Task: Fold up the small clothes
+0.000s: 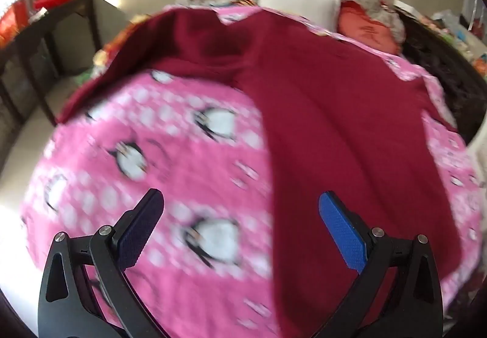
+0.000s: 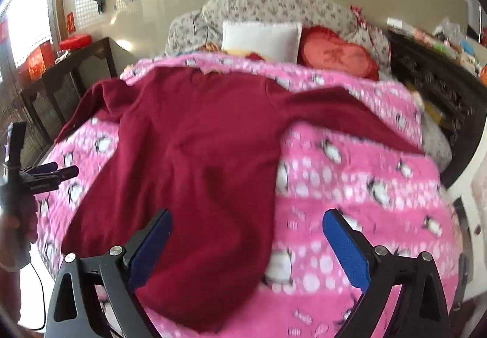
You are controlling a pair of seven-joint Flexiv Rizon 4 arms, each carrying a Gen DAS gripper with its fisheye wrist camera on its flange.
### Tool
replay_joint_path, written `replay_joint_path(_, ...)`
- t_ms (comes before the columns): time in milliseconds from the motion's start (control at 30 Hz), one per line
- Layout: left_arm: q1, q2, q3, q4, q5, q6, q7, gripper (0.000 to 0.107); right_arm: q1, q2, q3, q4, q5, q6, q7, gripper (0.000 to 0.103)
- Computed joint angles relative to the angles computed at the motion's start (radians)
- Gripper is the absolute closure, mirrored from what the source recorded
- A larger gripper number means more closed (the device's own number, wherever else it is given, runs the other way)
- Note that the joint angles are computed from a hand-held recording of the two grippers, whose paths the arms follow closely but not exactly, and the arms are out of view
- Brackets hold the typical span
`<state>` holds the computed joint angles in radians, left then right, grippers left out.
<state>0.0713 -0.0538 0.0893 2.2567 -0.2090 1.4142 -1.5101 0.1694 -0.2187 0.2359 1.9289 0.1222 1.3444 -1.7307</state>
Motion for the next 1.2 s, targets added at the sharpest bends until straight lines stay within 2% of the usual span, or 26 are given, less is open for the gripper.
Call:
replay_joint_path(33, -0.005, 0.012, -0.016, 0.024, -0.053, 0.005, 0.039, 0.004, -0.011, -0.001, 0.008, 0.004, 0.019, -0.011, -0.011, 0.014)
replay_joint_path(67, -0.015, 0.005, -0.021, 0.017, -0.04, -0.001, 0.023, 0.004, -0.028, -0.008, 0.02, -0.004, 0.054, -0.042, -0.027, 0.024)
replay_joint_path(100, -0.025, 0.018, -0.019, 0.026, -0.016, -0.006, 0.003, 0.004, -0.053, -0.018, 0.04, -0.023, 0.111, -0.088, -0.056, 0.028)
replay_joint_path(167, -0.034, 0.019, -0.012, 0.025, 0.061, -0.021, -0.042, 0.004, -0.091, -0.04, 0.067, -0.062, 0.225, -0.161, -0.112, 0.03)
replay_joint_path(233, -0.038, 0.018, -0.009, 0.029, 0.101, -0.03, -0.07, 0.004, -0.097, -0.052, 0.063, -0.073, 0.279, -0.191, -0.137, 0.032)
replay_joint_path(333, -0.042, 0.017, -0.031, 0.065, -0.026, -0.03, 0.014, 0.004, -0.078, -0.062, 0.048, -0.068, 0.286, -0.207, -0.161, 0.034)
replay_joint_path(433, -0.052, 0.005, -0.045, 0.079, -0.103, -0.031, 0.054, 0.004, -0.081, -0.096, 0.054, -0.092, 0.326, -0.25, -0.185, 0.041)
replay_joint_path(467, -0.053, 0.001, -0.042, 0.076, -0.098, -0.035, 0.052, 0.004, -0.073, -0.102, 0.053, -0.088, 0.329, -0.226, -0.19, 0.048)
replay_joint_path(500, -0.055, -0.004, -0.034, 0.072, -0.065, -0.039, 0.031, 0.004, -0.061, -0.102, 0.053, -0.071, 0.324, -0.179, -0.207, 0.069)
replay_joint_path(567, -0.056, -0.008, -0.034, 0.072, -0.06, -0.044, 0.028, 0.004, -0.034, -0.095, 0.04, -0.043, 0.266, -0.135, -0.205, 0.089)
replay_joint_path(667, -0.056, -0.003, -0.05, 0.086, -0.141, -0.054, 0.079, 0.004, -0.023, -0.064, 0.037, 0.004, 0.215, -0.055, -0.228, 0.092)
replay_joint_path(733, -0.062, -0.004, -0.057, 0.091, -0.177, -0.049, 0.103, 0.004, 0.001, -0.043, 0.0, 0.045, 0.14, 0.013, -0.173, 0.092)
replay_joint_path(800, -0.07, -0.012, -0.061, 0.097, -0.189, -0.034, 0.116, 0.004, 0.013, -0.028, -0.035, 0.075, 0.07, 0.054, -0.115, 0.099)
replay_joint_path(867, -0.074, -0.024, -0.063, 0.089, -0.184, -0.042, 0.118, 0.004, 0.071, -0.029, -0.13, 0.125, -0.084, 0.099, 0.02, 0.099)
replay_joint_path(900, -0.076, -0.031, -0.06, 0.085, -0.166, -0.049, 0.109, 0.004, 0.067, -0.039, -0.138, 0.124, -0.126, 0.084, 0.059, 0.099)
replay_joint_path(933, -0.081, -0.038, -0.047, 0.078, -0.113, -0.049, 0.076, 0.004, 0.042, -0.047, -0.112, 0.102, -0.104, 0.044, 0.046, 0.099)
replay_joint_path(1000, -0.086, -0.04, -0.033, 0.067, -0.039, -0.052, 0.035, 0.004, -0.062, -0.043, 0.0, 0.055, 0.022, -0.001, -0.038, 0.098)
replay_joint_path(1067, -0.08, -0.037, -0.044, 0.071, -0.056, -0.05, 0.052, 0.004, -0.136, -0.026, 0.099, 0.02, 0.163, 0.003, -0.174, 0.094)
replay_joint_path(1133, -0.072, -0.031, -0.054, 0.074, -0.1, -0.056, 0.077, 0.004, -0.196, -0.017, 0.195, -0.041, 0.323, -0.063, -0.358, 0.074)
replay_joint_path(1167, -0.072, -0.027, -0.055, 0.077, -0.108, -0.056, 0.079, 0.004, -0.201, -0.01, 0.221, -0.061, 0.37, -0.104, -0.418, 0.058)
replay_joint_path(1200, -0.071, -0.022, -0.057, 0.083, -0.128, -0.048, 0.089, 0.004, -0.191, -0.009, 0.23, -0.072, 0.393, -0.13, -0.45, 0.056)
